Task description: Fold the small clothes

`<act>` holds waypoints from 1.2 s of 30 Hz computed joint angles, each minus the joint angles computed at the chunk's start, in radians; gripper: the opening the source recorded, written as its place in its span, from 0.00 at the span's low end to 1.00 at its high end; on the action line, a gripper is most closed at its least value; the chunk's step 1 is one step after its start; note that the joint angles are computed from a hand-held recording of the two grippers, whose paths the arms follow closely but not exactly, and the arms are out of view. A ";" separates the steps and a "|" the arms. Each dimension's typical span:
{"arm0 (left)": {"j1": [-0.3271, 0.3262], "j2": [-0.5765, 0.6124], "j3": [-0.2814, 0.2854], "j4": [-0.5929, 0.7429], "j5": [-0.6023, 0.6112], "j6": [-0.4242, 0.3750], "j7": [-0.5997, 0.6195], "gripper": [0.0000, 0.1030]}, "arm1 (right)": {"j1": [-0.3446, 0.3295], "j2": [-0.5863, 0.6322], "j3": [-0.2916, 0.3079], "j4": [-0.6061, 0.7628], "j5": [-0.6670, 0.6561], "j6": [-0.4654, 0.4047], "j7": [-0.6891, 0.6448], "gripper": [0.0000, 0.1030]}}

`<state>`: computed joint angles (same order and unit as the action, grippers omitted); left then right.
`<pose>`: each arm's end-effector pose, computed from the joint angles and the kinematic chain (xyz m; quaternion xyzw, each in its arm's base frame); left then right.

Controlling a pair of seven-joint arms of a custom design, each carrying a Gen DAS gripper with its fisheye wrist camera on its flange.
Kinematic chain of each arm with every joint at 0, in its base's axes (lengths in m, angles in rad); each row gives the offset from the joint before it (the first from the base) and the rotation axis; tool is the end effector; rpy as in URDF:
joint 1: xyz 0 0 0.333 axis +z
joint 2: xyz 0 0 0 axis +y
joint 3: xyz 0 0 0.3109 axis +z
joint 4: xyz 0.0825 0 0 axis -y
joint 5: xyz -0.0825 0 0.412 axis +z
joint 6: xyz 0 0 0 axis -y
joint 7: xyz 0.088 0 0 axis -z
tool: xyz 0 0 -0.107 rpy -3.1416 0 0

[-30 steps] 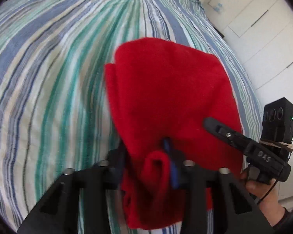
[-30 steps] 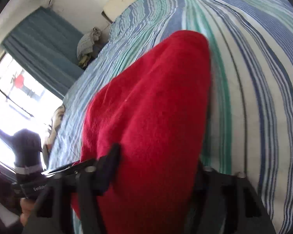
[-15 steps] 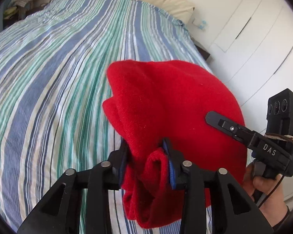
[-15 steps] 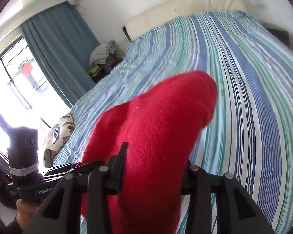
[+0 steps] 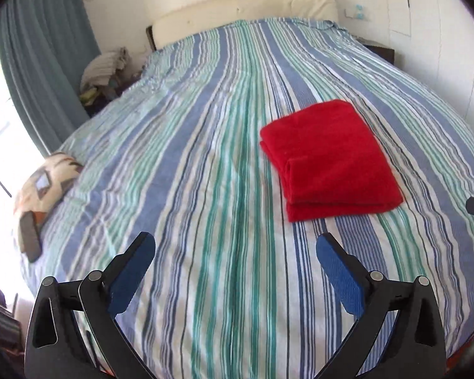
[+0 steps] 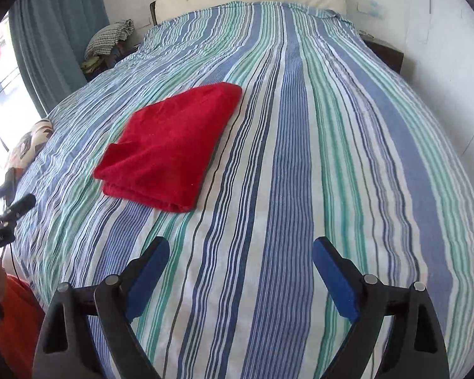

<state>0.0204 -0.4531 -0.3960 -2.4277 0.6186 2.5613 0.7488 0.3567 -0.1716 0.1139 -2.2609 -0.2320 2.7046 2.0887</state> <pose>0.4461 -0.1972 0.5008 -0.6502 0.6509 -0.1760 0.3502 0.4949 0.2629 0.4827 -0.7161 0.6244 -0.1701 0.2615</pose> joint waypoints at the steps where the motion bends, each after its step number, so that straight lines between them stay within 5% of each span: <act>1: -0.004 -0.017 -0.018 0.023 0.001 -0.047 -0.006 0.99 | -0.003 -0.042 0.011 -0.019 -0.025 -0.012 0.022 0.93; 4: -0.026 -0.065 -0.045 0.063 0.010 -0.125 -0.025 0.99 | 0.012 -0.156 0.021 -0.068 -0.025 -0.032 0.039 1.00; 9: -0.147 -0.128 0.025 0.068 -0.214 -0.207 0.089 0.99 | 0.032 -0.292 0.058 -0.101 -0.034 -0.164 0.071 1.00; 16: -0.170 -0.211 -0.046 0.035 -0.258 -0.304 0.105 0.99 | 0.097 -0.443 0.076 -0.183 0.010 -0.260 0.099 1.00; 36: -0.241 -0.397 0.010 -0.064 -0.469 -0.367 0.219 1.00 | 0.187 -0.526 0.107 -0.149 0.052 -0.353 0.090 1.00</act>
